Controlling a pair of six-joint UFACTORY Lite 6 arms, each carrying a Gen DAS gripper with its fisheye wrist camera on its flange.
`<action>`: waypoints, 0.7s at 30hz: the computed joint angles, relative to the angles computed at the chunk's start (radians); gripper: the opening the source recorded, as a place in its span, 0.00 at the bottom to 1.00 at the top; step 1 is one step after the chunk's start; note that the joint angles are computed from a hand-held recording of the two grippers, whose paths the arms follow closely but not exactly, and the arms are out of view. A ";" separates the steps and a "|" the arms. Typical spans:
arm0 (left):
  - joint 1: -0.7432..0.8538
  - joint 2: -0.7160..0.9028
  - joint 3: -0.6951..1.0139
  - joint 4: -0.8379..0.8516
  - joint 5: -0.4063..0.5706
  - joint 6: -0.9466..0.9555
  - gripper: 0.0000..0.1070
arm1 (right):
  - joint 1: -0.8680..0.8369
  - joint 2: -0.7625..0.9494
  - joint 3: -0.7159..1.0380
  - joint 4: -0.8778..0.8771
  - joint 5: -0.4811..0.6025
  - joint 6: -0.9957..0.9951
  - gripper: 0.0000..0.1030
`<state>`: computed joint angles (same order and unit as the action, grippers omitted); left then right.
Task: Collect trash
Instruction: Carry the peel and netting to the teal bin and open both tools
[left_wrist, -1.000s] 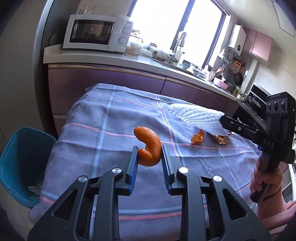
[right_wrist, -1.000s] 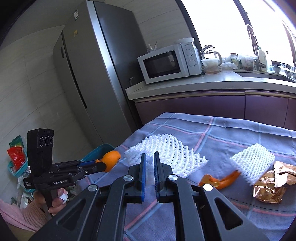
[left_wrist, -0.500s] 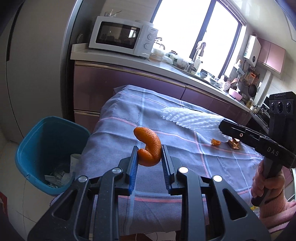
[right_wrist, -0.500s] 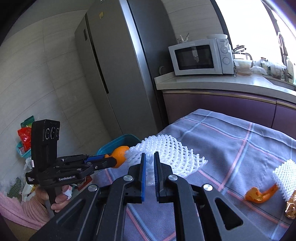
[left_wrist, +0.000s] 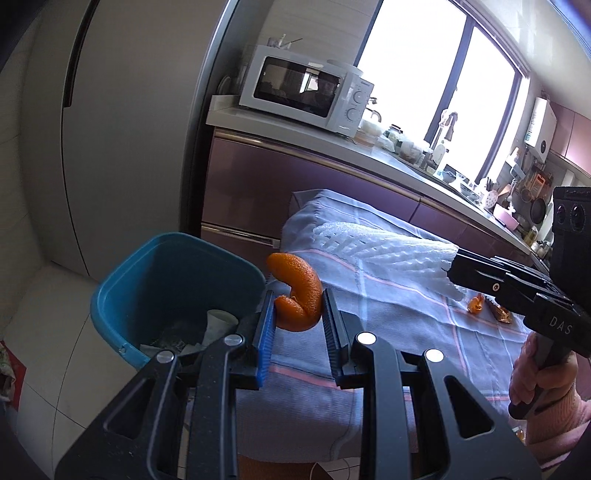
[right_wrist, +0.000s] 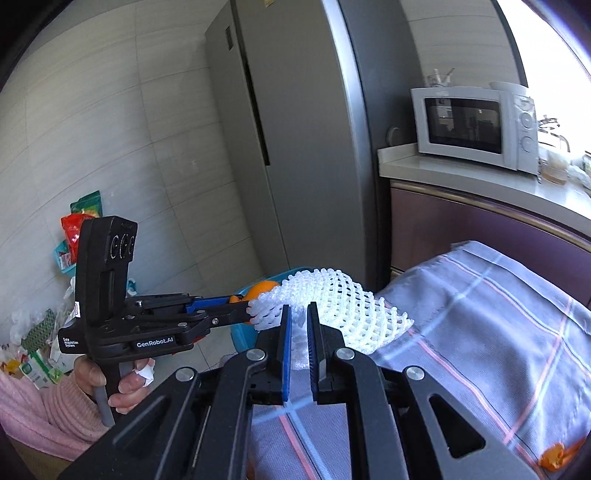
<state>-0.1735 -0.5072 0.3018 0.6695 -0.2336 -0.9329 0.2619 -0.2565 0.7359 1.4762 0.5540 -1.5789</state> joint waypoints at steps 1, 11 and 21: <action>0.028 -0.004 -0.004 0.048 -0.006 -0.035 0.23 | 0.027 0.013 0.010 0.006 -0.015 -0.002 0.07; 0.305 0.079 -0.010 0.298 -0.147 -0.182 0.23 | 0.193 0.234 0.187 0.033 -0.090 -0.014 0.07; 0.395 0.284 0.064 0.207 -0.213 -0.046 0.23 | 0.262 0.476 0.402 -0.061 -0.109 0.109 0.07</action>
<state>0.2212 -0.2229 0.3662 0.8761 -0.4466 -0.9791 0.5240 0.2195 1.1381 1.4152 0.4452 -1.4697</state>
